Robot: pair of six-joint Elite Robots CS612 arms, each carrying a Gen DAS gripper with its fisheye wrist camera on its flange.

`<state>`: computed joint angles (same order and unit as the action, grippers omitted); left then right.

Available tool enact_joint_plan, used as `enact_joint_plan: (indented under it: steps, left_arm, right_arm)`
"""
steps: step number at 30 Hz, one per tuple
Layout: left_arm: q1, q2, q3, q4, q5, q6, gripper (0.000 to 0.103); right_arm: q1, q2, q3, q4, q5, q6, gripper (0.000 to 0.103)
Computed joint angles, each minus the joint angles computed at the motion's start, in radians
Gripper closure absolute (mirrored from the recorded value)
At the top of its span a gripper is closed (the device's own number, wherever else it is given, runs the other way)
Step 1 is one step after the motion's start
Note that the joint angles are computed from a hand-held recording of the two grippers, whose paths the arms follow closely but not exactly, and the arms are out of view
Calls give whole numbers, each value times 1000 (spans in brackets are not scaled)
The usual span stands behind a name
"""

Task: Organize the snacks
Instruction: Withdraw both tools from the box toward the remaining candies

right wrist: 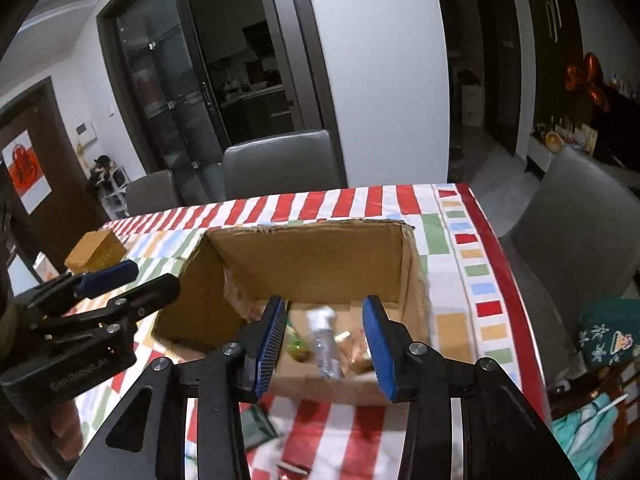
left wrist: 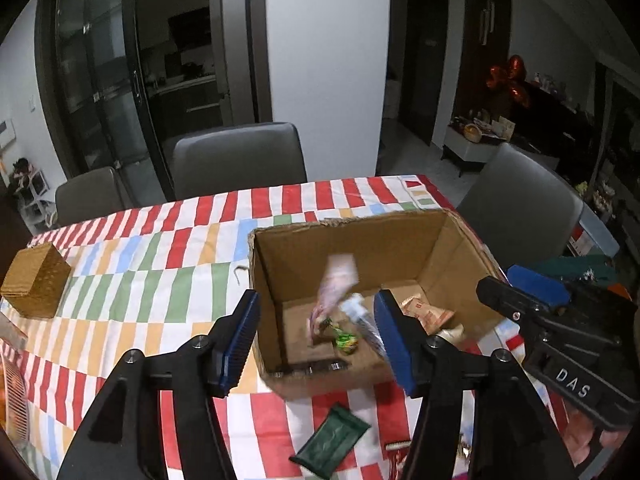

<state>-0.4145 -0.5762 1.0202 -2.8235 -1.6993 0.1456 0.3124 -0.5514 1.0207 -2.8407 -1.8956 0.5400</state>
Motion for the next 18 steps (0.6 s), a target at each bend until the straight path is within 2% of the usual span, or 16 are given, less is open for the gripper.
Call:
enact_joint_plan:
  steps: [7,13,18]
  left_arm:
    - [-4,-80,170,-145,-30,48,35]
    - [-9,-119,265,-184,-50,77,35]
    - [-15,-131,312,-175,-55,123,35]
  right_arm:
    - [25,-59,125,-99,-25,-18,61]
    - [47,-92,207,-139,-42,-17,61]
    - [61,-111,262,-153,-62,-2,61]
